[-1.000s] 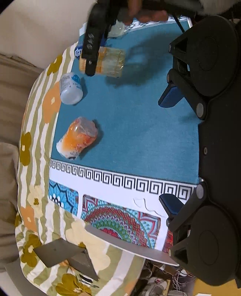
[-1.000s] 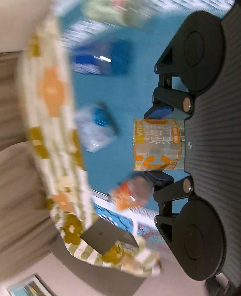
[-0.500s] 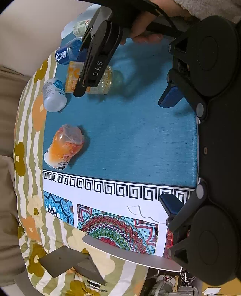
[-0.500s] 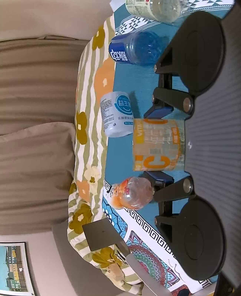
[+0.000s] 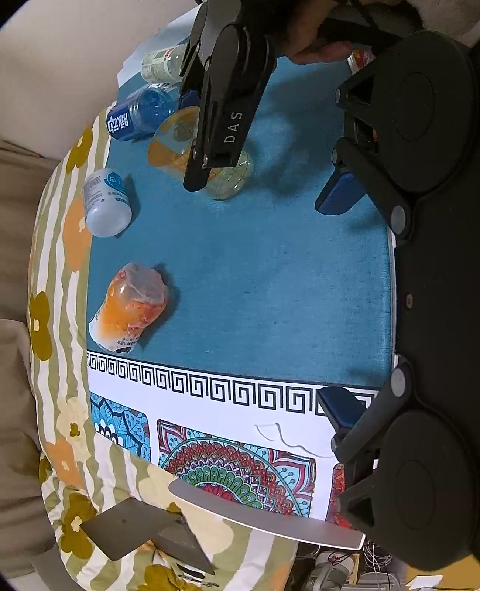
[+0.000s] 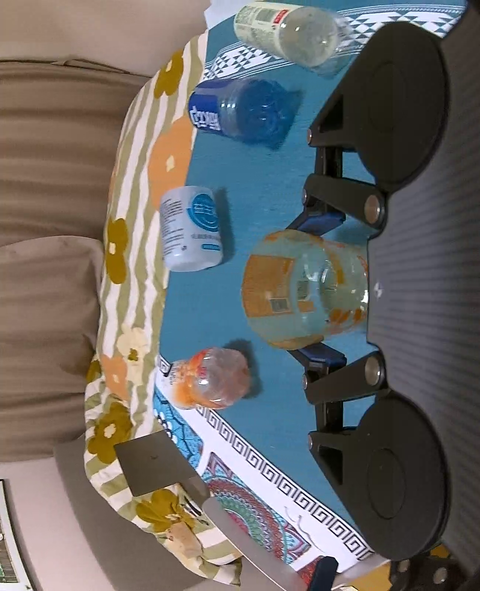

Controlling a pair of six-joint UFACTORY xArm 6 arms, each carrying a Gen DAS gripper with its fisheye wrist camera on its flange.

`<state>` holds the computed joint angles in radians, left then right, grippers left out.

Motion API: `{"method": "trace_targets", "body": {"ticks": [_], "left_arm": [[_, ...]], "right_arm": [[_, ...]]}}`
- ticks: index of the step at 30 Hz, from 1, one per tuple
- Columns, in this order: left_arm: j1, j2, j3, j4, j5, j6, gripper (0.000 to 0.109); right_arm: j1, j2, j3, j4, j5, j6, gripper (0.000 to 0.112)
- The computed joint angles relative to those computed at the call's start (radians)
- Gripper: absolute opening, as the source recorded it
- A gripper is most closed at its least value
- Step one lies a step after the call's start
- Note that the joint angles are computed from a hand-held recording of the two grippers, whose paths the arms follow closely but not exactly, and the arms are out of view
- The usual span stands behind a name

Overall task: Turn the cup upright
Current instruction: 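Lift the cup with the right tool and rotate its opening upward, then lower the cup onto its base and open the right tool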

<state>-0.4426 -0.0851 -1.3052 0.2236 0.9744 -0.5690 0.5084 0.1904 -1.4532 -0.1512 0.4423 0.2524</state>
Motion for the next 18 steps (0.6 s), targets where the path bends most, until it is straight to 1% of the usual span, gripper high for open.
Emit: {"method": "trace_targets", "body": {"ticks": [8,10,11,12,15,18], "left_arm": [[-0.011,-0.007,0.0,0.021,0.005,-0.022,0.101],[-0.014,-0.011,-0.001,0.029,0.009,-0.029,0.101],[-0.016,-0.013,-0.002,0.034,0.012,-0.032,0.101],[-0.019,-0.013,-0.007,0.04,0.018,-0.035,0.101],[-0.026,-0.015,-0.025,0.051,0.032,-0.04,0.101],[-0.036,-0.019,-0.046,0.066,0.032,-0.044,0.101]], "right_arm": [[0.003,0.003,-0.018,0.007,0.032,-0.008,0.075],[0.003,0.012,-0.037,0.02,0.068,-0.01,0.086],[0.004,0.014,-0.044,0.019,0.082,-0.001,0.097],[0.002,0.012,-0.043,0.019,0.085,0.003,0.103],[-0.007,-0.007,-0.043,0.054,0.099,0.001,0.103],[-0.019,-0.031,-0.067,0.09,0.17,0.0,0.103]]}}
